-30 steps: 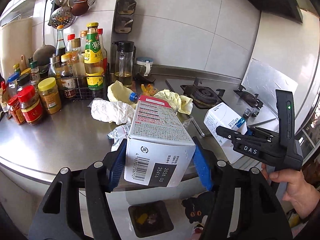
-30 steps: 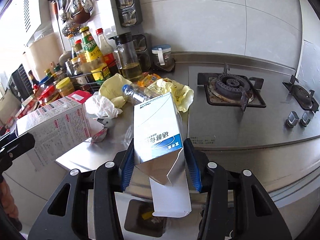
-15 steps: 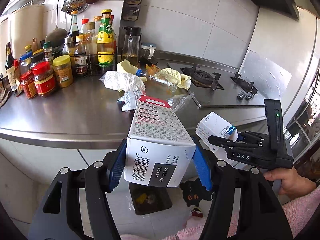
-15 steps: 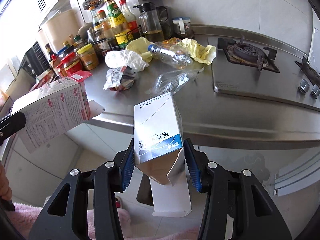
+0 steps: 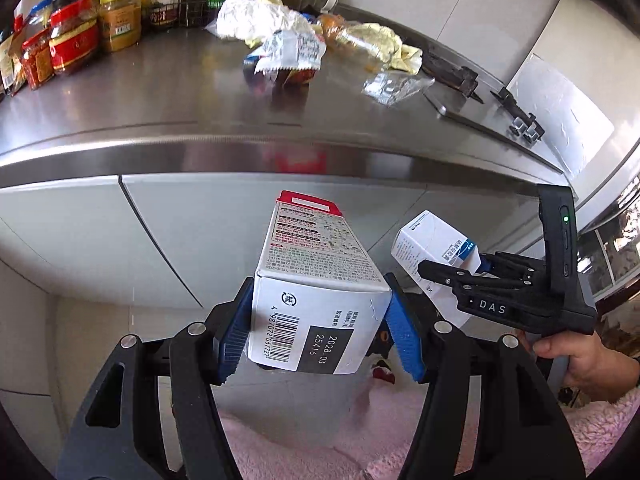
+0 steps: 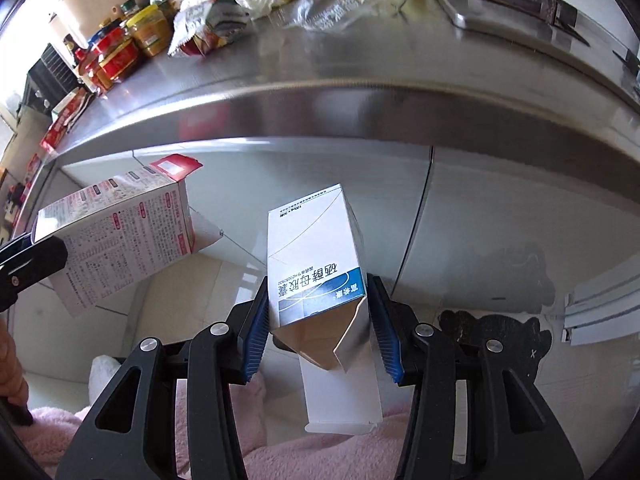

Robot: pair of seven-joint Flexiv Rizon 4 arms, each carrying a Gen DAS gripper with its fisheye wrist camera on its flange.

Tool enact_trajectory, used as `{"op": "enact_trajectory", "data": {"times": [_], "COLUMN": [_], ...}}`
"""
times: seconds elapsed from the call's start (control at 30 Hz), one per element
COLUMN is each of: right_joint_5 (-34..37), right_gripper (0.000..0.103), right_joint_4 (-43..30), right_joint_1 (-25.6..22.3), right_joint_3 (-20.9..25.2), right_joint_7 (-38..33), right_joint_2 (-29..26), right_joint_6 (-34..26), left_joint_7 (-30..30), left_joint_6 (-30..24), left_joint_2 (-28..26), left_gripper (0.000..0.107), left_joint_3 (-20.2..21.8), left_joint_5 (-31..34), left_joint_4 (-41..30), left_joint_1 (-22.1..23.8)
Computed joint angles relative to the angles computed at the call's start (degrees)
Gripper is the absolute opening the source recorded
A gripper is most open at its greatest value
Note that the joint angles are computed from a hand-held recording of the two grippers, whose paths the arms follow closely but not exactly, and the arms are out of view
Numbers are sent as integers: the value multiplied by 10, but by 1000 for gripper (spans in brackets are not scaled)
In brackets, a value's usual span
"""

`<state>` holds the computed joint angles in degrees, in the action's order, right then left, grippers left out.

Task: Collect trash
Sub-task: 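Carry both boxes down over the bin and open both tools, then raise both tools back toward the counter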

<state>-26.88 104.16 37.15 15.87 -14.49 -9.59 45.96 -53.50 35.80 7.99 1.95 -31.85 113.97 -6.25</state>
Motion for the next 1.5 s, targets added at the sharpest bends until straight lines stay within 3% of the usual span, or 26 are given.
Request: {"op": "enact_trajectory", "data": {"times": [0.33,0.6,0.9,1.13,1.23,1.3,1.4,1.47,1.5], "right_joint_5": [77,151,183,213,225,225,221,216,213], "right_gripper": [48,48,50,59,72,73,78,91,92], "right_joint_4": [27,14,-24,-31,-37,-41,-40,-38,-37], "right_joint_1": [-9,-20,-19,-31,-34,-33,-31,-28,-28], "right_joint_3": [-7,-9,-14,-9,-7,-9,-14,-18,-19], "right_joint_7": [6,-7,-8,-3,-4,-2,0,8,9], "right_joint_2": [-92,-147,-186,-188,-191,-192,-191,-187,-185], "right_joint_6": [93,121,127,128,135,132,128,125,125], "left_joint_7": [-10,-30,-56,-67,-66,-69,-69,-66,-69], "left_joint_6": [50,87,79,71,68,71,72,73,67], "left_joint_2": [-104,-162,-202,-225,-226,-229,-228,-226,-224], "left_gripper": [59,59,60,62,65,68,91,95,95], "left_joint_3": [-28,-42,-55,-57,-58,-60,-61,-63,-62], "left_joint_5": [38,72,87,103,105,105,100,96,99], "left_joint_4": [44,51,33,12,9,6,4,3,3], "left_joint_1": [-7,-10,-17,-14,-14,-16,-16,-16,-17]}}
